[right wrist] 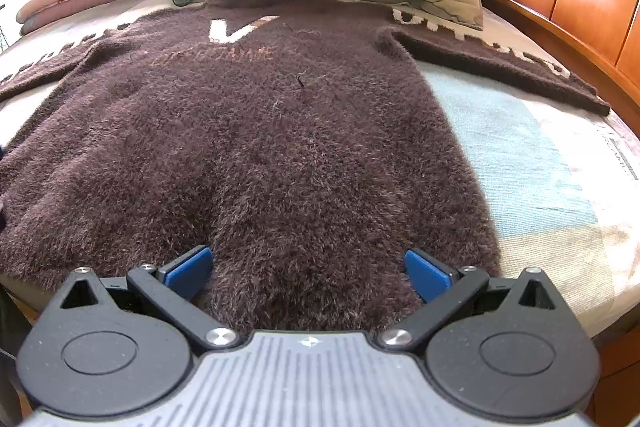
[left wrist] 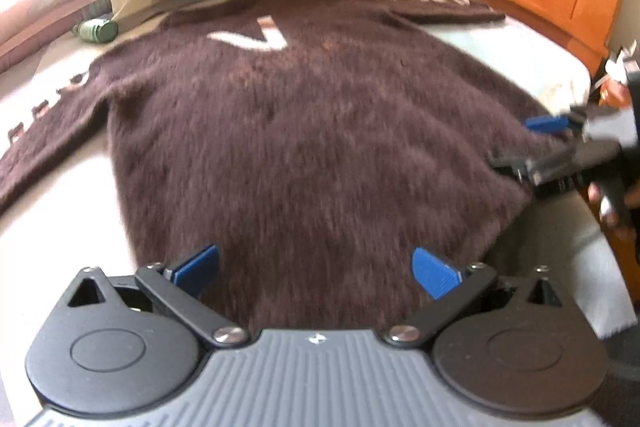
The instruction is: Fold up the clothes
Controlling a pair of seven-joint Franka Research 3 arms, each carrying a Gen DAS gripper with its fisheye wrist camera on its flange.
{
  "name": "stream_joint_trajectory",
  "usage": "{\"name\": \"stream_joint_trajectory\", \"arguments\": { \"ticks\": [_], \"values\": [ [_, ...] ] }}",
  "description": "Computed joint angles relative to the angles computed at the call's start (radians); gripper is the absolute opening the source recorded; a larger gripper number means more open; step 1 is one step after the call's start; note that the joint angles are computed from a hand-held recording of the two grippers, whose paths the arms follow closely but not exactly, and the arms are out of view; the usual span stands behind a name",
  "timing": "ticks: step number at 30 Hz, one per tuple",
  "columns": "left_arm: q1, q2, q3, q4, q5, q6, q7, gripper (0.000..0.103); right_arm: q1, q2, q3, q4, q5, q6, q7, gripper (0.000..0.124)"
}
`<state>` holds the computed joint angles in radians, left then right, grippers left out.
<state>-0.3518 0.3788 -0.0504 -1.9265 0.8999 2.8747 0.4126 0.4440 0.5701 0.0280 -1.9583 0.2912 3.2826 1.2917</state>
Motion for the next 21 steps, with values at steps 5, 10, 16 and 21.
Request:
{"name": "stream_joint_trajectory", "arguments": {
  "ticks": [5,10,16,21],
  "values": [
    [0.01,0.059,0.007,0.041,-0.073,0.039,-0.045,0.102,-0.008,0.001,0.01,-0.004,0.0,0.012,-0.002,0.103],
    [-0.045,0.027,0.058,-0.016,-0.004,0.046,-0.148,0.102,-0.042,0.001,0.044,-0.01,-0.007,0.024,-0.016,0.103],
    [-0.012,-0.013,0.023,-0.056,-0.019,0.047,-0.179,0.102,-0.045,-0.015,0.042,0.002,-0.004,-0.025,-0.013,0.103],
    [-0.002,0.019,0.035,0.008,0.013,0.05,-0.174,0.102,-0.135,-0.009,0.138,0.01,-0.03,0.036,-0.043,0.103]
  ]
}}
